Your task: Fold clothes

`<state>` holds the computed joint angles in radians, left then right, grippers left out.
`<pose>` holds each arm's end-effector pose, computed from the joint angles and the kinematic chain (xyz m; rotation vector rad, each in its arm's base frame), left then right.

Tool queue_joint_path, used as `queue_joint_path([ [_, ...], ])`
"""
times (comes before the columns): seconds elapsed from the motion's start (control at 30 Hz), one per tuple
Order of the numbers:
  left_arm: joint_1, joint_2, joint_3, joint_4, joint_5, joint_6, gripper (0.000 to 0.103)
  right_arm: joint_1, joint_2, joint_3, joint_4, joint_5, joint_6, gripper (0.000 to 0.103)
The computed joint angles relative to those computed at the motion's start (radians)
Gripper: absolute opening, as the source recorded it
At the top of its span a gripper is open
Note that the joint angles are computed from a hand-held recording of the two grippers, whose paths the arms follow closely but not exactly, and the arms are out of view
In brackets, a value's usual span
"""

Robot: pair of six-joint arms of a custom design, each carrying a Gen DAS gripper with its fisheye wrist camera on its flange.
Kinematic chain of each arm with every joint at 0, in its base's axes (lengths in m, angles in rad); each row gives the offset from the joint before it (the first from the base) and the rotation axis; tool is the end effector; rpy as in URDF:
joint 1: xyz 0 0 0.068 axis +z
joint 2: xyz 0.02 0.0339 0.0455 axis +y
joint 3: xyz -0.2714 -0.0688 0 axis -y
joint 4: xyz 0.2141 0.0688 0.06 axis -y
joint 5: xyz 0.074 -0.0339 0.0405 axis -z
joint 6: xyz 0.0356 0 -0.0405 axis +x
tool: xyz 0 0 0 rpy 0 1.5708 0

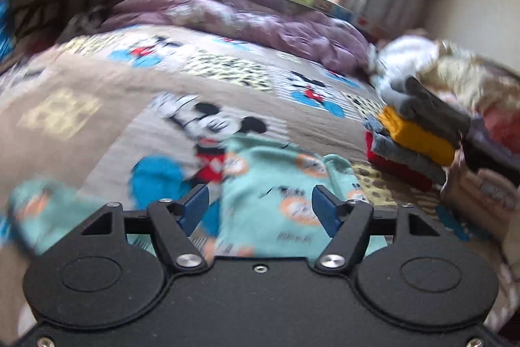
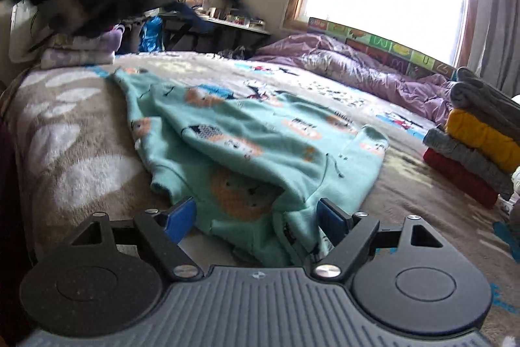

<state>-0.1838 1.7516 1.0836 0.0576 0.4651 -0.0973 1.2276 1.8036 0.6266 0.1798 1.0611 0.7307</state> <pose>0.3518 -0.0816 0.2343 0.3607 2.1531 -0.6662 0.1200 0.2436 0.1261 -0.1538 1.9908 -0.1621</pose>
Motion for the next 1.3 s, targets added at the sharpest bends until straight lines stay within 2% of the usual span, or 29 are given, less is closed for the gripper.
queue_joint_path([
  [0.17,0.132,-0.002,-0.129,0.074,0.090,-0.159,0.069,0.003,-0.010,0.006,-0.017,0.013,0.013,0.080],
  [0.3,0.188,0.052,-0.148,0.096,0.161,-0.268,0.067,-0.007,-0.001,0.009,-0.016,-0.003,0.008,0.080],
  [0.4,0.187,0.073,-0.153,0.130,0.189,-0.305,0.065,-0.007,0.009,0.010,-0.004,-0.005,0.007,0.080],
  [0.47,0.166,0.088,-0.137,0.124,0.159,-0.310,0.058,-0.008,0.007,0.005,0.005,-0.007,0.004,0.080],
  [0.73,0.127,0.137,-0.143,0.165,0.081,-0.309,0.049,-0.016,-0.013,-0.050,0.068,-0.020,-0.011,0.080],
  [0.8,0.113,0.132,-0.150,0.178,0.057,-0.302,0.025,-0.015,-0.020,-0.065,0.077,-0.018,-0.007,0.080],
  [0.83,0.104,0.120,-0.157,0.189,0.043,-0.294,0.021,-0.014,-0.023,-0.072,0.081,-0.015,-0.002,0.080],
  [0.87,0.095,0.110,-0.163,0.200,0.029,-0.285,0.010,-0.013,-0.025,-0.080,0.087,-0.014,0.002,0.080],
  [0.9,0.086,0.099,-0.169,0.210,0.015,-0.277,0.006,-0.012,-0.026,-0.085,0.090,-0.011,0.006,0.080],
  [1.03,0.040,0.037,-0.161,0.217,-0.015,-0.236,0.004,-0.001,-0.031,-0.098,0.114,0.003,-0.007,0.078],
  [1.1,0.004,0.015,-0.131,0.206,-0.020,-0.225,0.003,0.004,-0.035,-0.110,0.143,0.003,-0.023,0.072],
  [1.13,-0.017,0.007,-0.112,0.199,-0.025,-0.220,0.003,0.005,-0.038,-0.116,0.157,-0.004,-0.029,0.065],
  [1.17,-0.038,0.001,-0.090,0.191,-0.029,-0.215,0.003,0.005,-0.038,-0.116,0.158,-0.009,-0.027,0.064],
  [1.3,-0.113,0.008,0.024,0.137,-0.041,-0.220,0.002,0.007,-0.040,-0.117,0.163,-0.016,-0.016,0.064],
])
